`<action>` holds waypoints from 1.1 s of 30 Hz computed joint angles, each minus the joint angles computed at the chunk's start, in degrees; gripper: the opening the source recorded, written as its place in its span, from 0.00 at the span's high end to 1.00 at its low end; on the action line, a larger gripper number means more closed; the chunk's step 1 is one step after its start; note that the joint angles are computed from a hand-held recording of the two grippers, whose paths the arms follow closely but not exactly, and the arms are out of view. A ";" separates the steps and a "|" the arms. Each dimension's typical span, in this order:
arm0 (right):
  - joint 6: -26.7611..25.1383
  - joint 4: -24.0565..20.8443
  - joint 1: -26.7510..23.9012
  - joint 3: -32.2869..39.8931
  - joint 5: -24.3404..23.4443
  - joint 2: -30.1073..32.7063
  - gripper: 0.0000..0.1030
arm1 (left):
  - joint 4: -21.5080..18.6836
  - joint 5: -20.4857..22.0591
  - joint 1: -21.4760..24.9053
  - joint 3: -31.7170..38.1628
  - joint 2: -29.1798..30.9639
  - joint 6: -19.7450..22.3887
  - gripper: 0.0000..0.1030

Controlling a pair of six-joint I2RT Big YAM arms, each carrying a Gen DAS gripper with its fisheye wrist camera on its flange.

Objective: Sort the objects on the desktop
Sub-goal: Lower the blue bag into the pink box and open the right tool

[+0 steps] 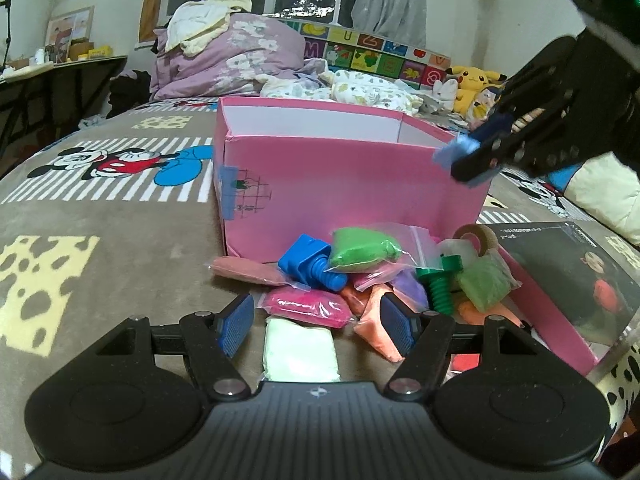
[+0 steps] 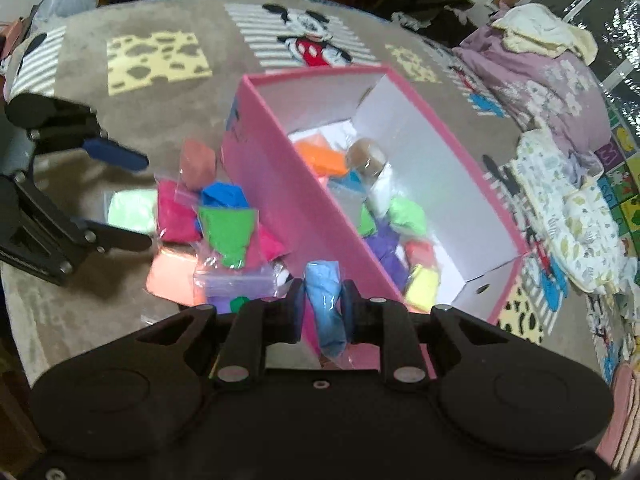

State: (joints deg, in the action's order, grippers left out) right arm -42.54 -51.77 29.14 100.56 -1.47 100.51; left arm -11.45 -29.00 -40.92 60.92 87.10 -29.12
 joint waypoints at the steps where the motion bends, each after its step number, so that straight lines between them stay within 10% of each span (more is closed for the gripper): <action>1: 0.39 0.30 -0.04 0.15 0.07 -0.27 0.83 | 0.05 -0.05 -0.05 0.11 0.06 -0.03 0.33; 33: 12.12 4.15 -1.02 14.02 3.92 8.64 0.83 | 4.67 -3.55 -1.87 3.04 2.51 5.99 0.33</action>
State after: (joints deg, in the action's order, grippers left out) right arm -30.42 -47.62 28.12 114.58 2.46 109.15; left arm -6.78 -32.55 -42.79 63.96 89.62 -23.13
